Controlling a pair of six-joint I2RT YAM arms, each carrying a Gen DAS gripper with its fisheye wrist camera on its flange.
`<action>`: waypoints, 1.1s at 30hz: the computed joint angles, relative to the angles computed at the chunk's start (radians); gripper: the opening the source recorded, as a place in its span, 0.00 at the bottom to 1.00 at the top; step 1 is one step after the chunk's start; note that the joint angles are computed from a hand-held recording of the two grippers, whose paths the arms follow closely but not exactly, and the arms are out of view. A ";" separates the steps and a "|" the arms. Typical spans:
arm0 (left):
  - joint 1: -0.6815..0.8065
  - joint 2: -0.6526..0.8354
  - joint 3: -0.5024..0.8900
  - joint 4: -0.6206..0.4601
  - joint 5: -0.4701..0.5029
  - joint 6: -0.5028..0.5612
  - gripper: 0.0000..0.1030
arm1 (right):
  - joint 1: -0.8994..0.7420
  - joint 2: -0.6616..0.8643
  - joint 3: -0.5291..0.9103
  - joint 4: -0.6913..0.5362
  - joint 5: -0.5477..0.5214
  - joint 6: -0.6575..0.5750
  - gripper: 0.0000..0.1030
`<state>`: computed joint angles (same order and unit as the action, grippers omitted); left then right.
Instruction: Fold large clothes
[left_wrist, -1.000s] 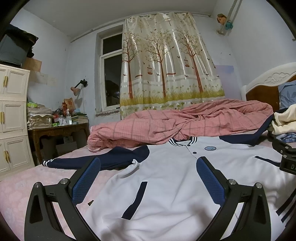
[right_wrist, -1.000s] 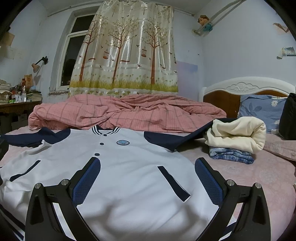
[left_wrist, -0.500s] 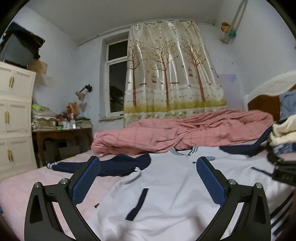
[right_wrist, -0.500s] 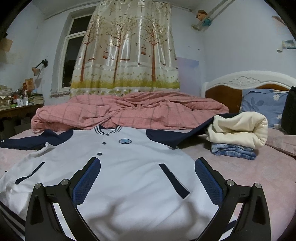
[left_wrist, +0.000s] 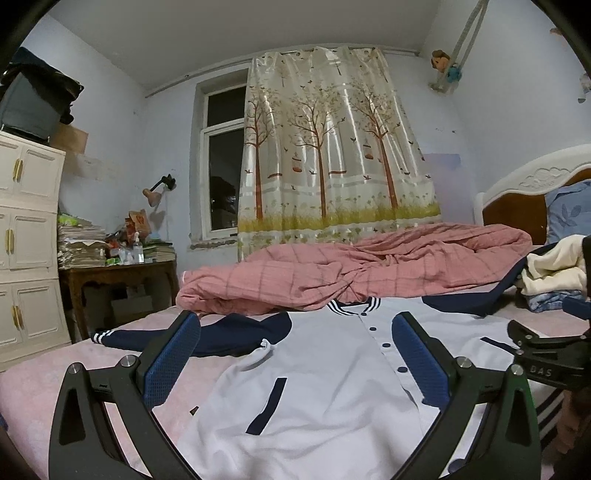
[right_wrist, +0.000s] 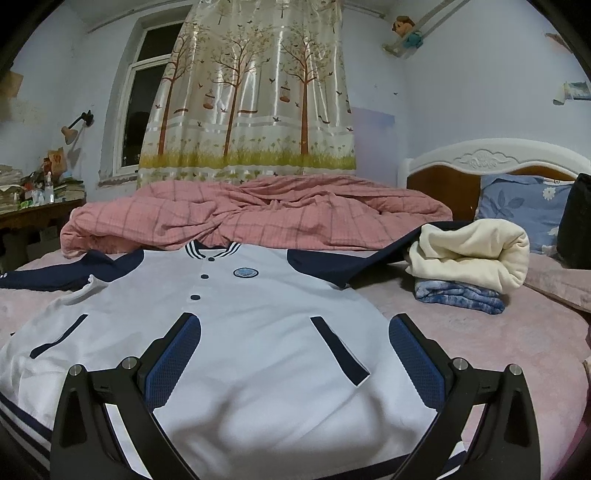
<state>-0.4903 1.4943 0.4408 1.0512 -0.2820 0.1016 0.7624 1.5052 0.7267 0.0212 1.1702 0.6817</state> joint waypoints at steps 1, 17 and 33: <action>-0.011 -0.010 -0.006 -0.004 -0.008 0.005 1.00 | 0.004 -0.005 0.000 -0.011 0.000 0.005 1.00; -0.052 -0.173 -0.109 -0.031 -0.047 0.029 1.00 | 0.150 -0.061 0.081 -0.384 0.101 0.255 1.00; -0.104 -0.115 -0.112 -0.289 -0.105 0.117 1.00 | 0.157 -0.093 0.084 -0.574 -0.320 0.215 1.00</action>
<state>-0.5947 1.3796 0.3290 0.7619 -0.3873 0.2191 0.9196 1.4124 0.8103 -0.5533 0.8507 0.8968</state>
